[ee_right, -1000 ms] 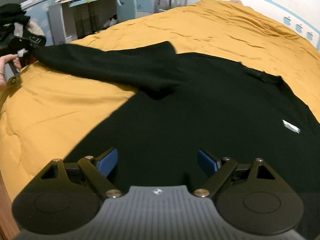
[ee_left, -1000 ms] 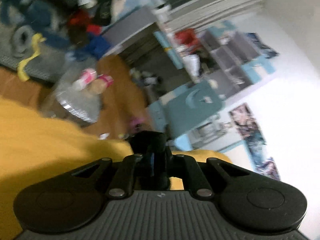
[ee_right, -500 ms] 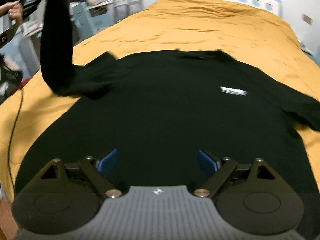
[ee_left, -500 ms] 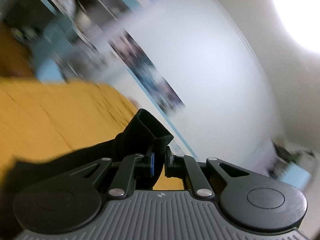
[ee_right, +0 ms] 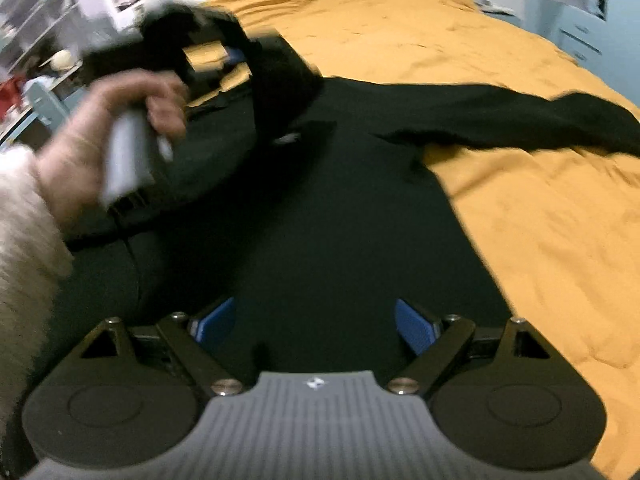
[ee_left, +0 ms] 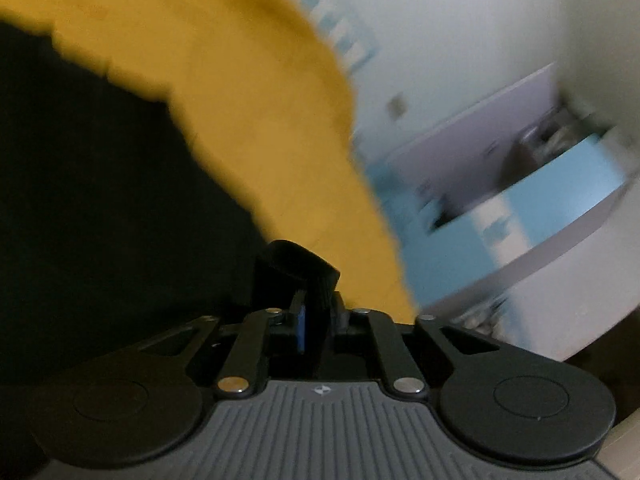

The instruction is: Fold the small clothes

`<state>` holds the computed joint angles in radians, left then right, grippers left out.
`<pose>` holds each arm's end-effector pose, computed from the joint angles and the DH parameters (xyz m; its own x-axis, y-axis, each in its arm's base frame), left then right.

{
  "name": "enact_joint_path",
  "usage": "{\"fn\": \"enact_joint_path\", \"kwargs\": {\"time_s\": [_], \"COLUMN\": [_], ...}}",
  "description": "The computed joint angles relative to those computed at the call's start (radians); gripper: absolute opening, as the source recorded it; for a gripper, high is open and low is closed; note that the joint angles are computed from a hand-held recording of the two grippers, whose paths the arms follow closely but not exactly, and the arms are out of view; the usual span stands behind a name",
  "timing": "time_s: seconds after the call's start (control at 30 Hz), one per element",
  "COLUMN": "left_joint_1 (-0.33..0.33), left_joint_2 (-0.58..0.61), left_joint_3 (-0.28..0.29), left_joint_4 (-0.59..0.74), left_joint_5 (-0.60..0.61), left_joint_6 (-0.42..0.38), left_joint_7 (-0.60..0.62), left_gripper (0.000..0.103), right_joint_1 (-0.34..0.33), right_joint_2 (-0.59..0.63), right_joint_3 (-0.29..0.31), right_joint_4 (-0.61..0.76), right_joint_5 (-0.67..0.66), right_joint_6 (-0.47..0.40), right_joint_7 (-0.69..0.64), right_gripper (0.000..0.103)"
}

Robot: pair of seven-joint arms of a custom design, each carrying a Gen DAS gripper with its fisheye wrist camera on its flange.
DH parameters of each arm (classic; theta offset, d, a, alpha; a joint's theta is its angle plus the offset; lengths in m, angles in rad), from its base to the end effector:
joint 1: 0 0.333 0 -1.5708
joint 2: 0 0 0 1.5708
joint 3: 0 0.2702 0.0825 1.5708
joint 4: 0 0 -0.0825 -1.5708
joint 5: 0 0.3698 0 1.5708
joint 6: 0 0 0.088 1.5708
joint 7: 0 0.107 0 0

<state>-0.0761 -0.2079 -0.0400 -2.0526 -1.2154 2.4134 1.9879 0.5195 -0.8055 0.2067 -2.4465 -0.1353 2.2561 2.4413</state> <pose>0.5317 -0.0686 0.5544 -0.1256 -0.5977 0.7918 -0.8048 -0.4054 -0.4336 0.2724 0.2578 0.5933 -0.0296 -0.9714 -0.2355 -0.8097 0.1615 -0.5641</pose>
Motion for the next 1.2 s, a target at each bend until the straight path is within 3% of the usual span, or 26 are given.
{"fn": "enact_joint_path", "kwargs": {"time_s": [0.03, 0.07, 0.1, 0.17, 0.3, 0.37, 0.5, 0.6, 0.67, 0.73, 0.83, 0.93, 1.03, 1.07, 1.1, 1.13, 1.2], "left_joint_1": [0.011, 0.027, 0.041, 0.055, 0.064, 0.104, 0.232, 0.288, 0.299, 0.303, 0.285, 0.298, 0.320, 0.325, 0.329, 0.336, 0.343], "left_joint_2": [0.020, 0.037, 0.040, -0.036, -0.231, -0.303, -0.302, -0.338, -0.345, -0.349, -0.353, -0.361, -0.354, -0.352, -0.340, -0.352, -0.338], "left_joint_3": [-0.011, -0.018, -0.021, -0.020, 0.059, 0.093, 0.061, 0.073, 0.104, 0.143, 0.197, 0.178, 0.129, 0.116, 0.110, 0.111, 0.103], "left_joint_4": [0.020, 0.048, 0.071, 0.022, -0.081, -0.088, 0.023, -0.028, -0.052, -0.077, -0.127, -0.194, -0.233, -0.242, -0.241, -0.257, -0.249], "left_joint_5": [0.097, 0.207, 0.302, 0.385, 0.418, 0.509, 0.891, 1.027, 1.014, 0.945, 0.793, 0.765, 0.814, 0.832, 0.849, 0.866, 0.893], "left_joint_6": [-0.025, -0.070, -0.121, -0.121, -0.084, -0.156, -0.383, -0.360, -0.332, -0.313, -0.239, -0.162, -0.111, -0.100, -0.094, -0.105, -0.116], "left_joint_7": [-0.094, -0.204, -0.286, -0.297, -0.080, -0.063, -0.125, -0.069, -0.041, -0.042, -0.008, 0.014, -0.014, -0.026, -0.033, -0.036, -0.056], "left_gripper": [0.033, 0.057, 0.066, 0.078, 0.093, 0.098, 0.098, 0.098, 0.098, 0.098, 0.098, 0.098, 0.098, 0.098, 0.098, 0.098, 0.097], "right_joint_1": [-0.004, -0.011, -0.015, -0.026, -0.037, -0.044, -0.092, -0.189, -0.238, -0.228, -0.206, -0.187, -0.212, -0.218, -0.214, -0.186, -0.173], "right_joint_2": [-0.009, -0.014, -0.033, -0.046, -0.072, -0.029, 0.090, 0.198, 0.284, 0.335, 0.373, 0.408, 0.450, 0.464, 0.478, 0.497, 0.504], "right_joint_3": [-0.001, 0.001, 0.001, 0.004, -0.026, -0.042, -0.016, 0.037, 0.050, 0.011, -0.055, -0.089, -0.069, -0.064, -0.067, -0.092, -0.104], "right_joint_4": [-0.006, -0.009, -0.021, -0.028, -0.074, -0.055, 0.020, 0.070, 0.119, 0.135, 0.104, 0.089, 0.111, 0.123, 0.136, 0.156, 0.168], "right_joint_5": [-0.002, -0.006, -0.010, -0.015, -0.011, -0.003, -0.071, -0.185, -0.225, -0.188, -0.093, -0.039, -0.073, -0.086, -0.090, -0.051, -0.017], "right_joint_6": [-0.009, -0.017, -0.025, -0.019, 0.099, 0.150, 0.219, 0.301, 0.293, 0.303, 0.390, 0.465, 0.488, 0.489, 0.479, 0.466, 0.458], "right_joint_7": [0.003, 0.009, 0.014, 0.034, 0.046, 0.039, 0.001, 0.052, 0.126, 0.180, 0.250, 0.251, 0.273, 0.280, 0.271, 0.218, 0.189], "right_gripper": [0.083, 0.083, 0.083, 0.083, 0.083, 0.083, 0.083, 0.083, 0.082, 0.082, 0.082, 0.081, 0.079, 0.075, 0.049, 0.012, 0.012]}}
